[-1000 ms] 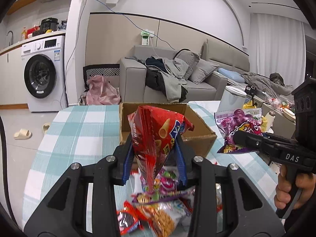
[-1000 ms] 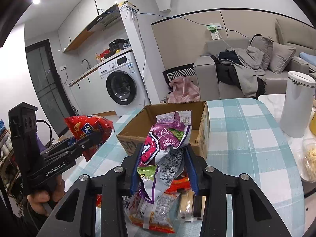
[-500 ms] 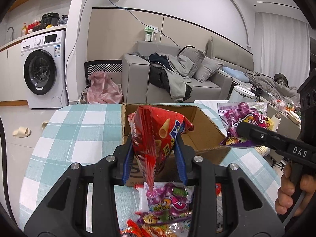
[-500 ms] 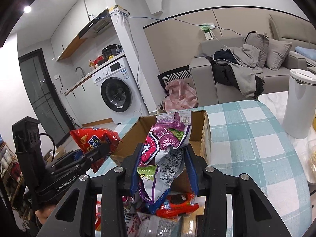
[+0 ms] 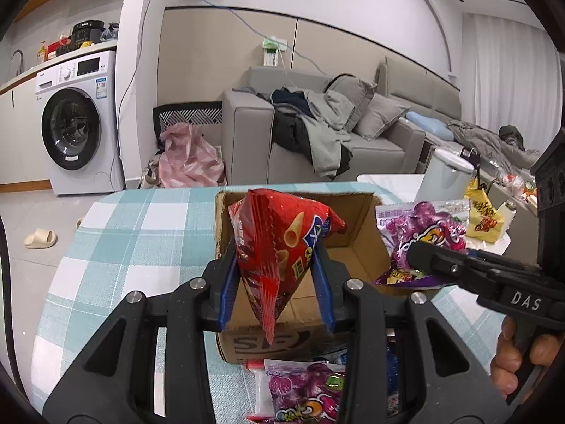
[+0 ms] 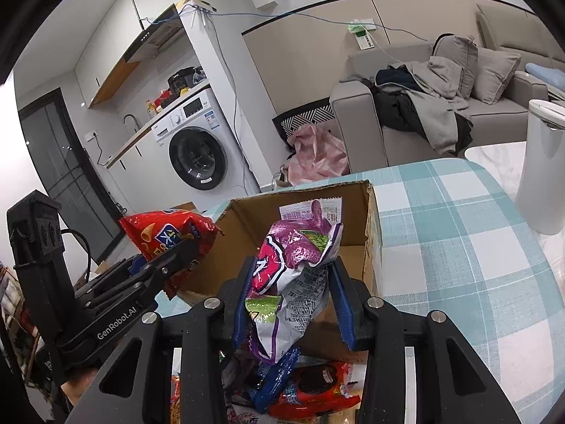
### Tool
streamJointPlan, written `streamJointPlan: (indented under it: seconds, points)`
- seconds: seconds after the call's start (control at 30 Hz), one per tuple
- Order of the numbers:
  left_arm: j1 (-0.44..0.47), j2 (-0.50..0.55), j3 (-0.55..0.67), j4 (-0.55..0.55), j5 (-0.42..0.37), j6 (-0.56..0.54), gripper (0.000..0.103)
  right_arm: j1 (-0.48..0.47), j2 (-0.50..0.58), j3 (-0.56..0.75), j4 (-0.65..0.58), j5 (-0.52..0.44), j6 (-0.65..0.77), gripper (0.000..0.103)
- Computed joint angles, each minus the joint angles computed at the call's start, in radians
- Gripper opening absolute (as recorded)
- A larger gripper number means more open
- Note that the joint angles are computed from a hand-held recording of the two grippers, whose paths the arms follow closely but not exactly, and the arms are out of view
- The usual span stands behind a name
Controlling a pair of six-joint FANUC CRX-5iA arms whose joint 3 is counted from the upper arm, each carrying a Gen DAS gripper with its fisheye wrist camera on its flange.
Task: Organize snacks
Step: 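Carry the chip bag into the box with the left tool while the right carries the purple bag, then open both tools to drop the bags into the box and withdraw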
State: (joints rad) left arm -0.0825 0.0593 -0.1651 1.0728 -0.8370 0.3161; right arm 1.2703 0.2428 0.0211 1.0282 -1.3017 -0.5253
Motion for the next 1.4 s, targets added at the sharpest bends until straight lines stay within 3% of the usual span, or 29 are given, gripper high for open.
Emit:
streamJointPlan:
  seconds: [0.3,0.57,0.73,0.8,0.9,0.93,0.97,1.03,1.07,1.13,1.27,1.4]
  points:
    - [-0.026,0.04,0.035,-0.108,-0.01,0.046,0.031,-0.031,-0.045,-0.076,-0.027,0.065,-0.016,0.04]
    - [-0.03,0.021,0.005,-0.105,-0.011,0.017,0.03,-0.043,-0.078,-0.112,-0.036,0.108,0.001,0.04]
    - [-0.019,-0.007,-0.019,-0.091,-0.005,-0.012,0.03,-0.033,-0.05,-0.058,-0.077,0.066,0.081,0.045]
    - [-0.002,-0.013,-0.019,-0.074,-0.036,-0.011,0.038,-0.022,-0.05,-0.055,-0.068,0.06,0.09,0.05]
    - [0.024,-0.047,-0.041,-0.048,-0.047,-0.025,0.068,0.007,-0.032,-0.02,-0.059,0.006,0.128,0.058]
    - [0.033,-0.058,-0.048,-0.042,-0.048,-0.027,0.082,0.018,-0.029,-0.013,-0.055,-0.006,0.136,0.07]
    - [0.043,-0.069,-0.056,-0.037,-0.054,-0.03,0.088,0.03,-0.029,-0.008,-0.053,-0.012,0.142,0.082]
    - [0.072,-0.087,-0.057,-0.049,-0.088,-0.024,0.094,0.052,-0.027,-0.001,-0.051,-0.023,0.149,0.092]
    - [0.085,-0.097,-0.062,-0.055,-0.098,-0.021,0.103,0.066,-0.023,0.008,-0.055,-0.034,0.158,0.096]
    - [0.114,-0.126,-0.089,-0.053,-0.096,-0.028,0.102,0.089,-0.004,0.043,-0.08,-0.075,0.18,0.102]
    - [0.186,-0.168,-0.121,-0.056,-0.17,-0.028,0.102,0.13,0.026,0.092,-0.122,-0.136,0.206,0.103]
    - [0.244,-0.22,-0.173,-0.057,-0.189,-0.045,0.102,0.167,0.038,0.101,-0.132,-0.162,0.167,0.103]
